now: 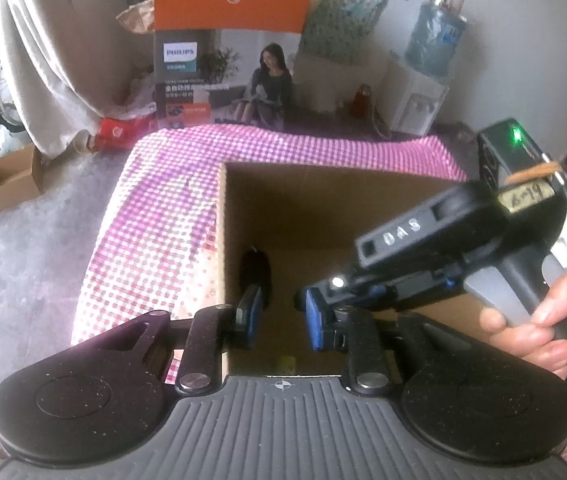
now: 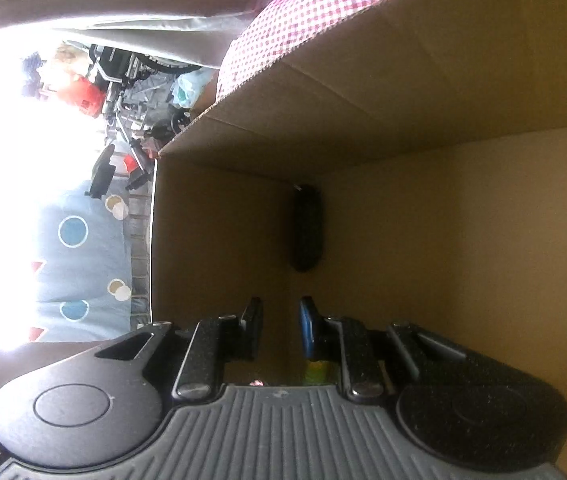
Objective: Organize rigid objects
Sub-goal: 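Open the right gripper to drop the green-yellow stick in the box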
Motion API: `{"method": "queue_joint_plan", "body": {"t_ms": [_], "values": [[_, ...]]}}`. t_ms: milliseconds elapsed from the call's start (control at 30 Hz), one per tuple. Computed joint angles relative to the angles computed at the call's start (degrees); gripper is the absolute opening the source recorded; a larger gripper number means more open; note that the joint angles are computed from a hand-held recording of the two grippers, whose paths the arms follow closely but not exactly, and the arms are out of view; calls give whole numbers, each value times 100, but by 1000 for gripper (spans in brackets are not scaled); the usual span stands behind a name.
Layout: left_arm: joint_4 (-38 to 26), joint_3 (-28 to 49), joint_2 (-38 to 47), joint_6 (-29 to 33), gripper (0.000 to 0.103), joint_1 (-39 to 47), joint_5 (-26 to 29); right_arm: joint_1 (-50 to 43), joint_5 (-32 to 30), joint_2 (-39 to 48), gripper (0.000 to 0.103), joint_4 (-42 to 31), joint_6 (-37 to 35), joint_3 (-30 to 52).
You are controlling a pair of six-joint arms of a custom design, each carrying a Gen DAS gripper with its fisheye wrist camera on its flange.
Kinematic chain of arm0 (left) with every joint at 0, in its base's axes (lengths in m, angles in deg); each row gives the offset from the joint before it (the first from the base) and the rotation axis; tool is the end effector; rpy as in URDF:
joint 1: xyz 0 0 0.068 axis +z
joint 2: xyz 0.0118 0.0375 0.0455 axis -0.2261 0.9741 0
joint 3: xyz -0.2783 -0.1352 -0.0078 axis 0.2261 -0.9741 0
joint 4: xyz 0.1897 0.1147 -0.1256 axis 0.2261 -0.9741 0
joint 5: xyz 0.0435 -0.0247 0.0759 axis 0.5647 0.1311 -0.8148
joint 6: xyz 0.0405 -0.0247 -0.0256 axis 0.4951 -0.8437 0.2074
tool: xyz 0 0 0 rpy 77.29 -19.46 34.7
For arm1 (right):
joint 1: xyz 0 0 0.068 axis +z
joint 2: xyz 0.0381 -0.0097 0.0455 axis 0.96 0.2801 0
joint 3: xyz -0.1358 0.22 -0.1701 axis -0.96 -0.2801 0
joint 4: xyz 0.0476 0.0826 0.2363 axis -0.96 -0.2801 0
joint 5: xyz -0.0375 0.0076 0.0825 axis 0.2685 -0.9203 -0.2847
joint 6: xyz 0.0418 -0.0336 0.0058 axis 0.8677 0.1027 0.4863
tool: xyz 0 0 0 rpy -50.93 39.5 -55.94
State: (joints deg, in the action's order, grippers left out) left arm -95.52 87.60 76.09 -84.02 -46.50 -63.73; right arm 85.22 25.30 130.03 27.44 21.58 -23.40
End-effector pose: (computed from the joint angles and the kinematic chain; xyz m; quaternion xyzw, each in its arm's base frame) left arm 0.2017 -0.1370 0.2414 0.2239 0.9073 -0.1646 0.3156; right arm 0.2682 0.0750 0.1498 0.2038 0.8869 0.3956 0.1239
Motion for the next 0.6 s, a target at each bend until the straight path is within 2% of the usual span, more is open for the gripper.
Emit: {"method": "queue_joint_plan", "body": {"t_ms": [133,267,433,600], "values": [[57,-179,-317,5,29,195,134,107,44,-236,23,-991,-497,252],[154,-448,-733,-28,38,313,-38,361,172,-169,40,-1866,-997,622],[244,-743,-1070,-70,68,465,-295,854,398,306,41,-2375,-1302,1205],[293,-963,-1142,33,74,779,-251,1273,898,748,39,-2986,-1725,1870]]}}
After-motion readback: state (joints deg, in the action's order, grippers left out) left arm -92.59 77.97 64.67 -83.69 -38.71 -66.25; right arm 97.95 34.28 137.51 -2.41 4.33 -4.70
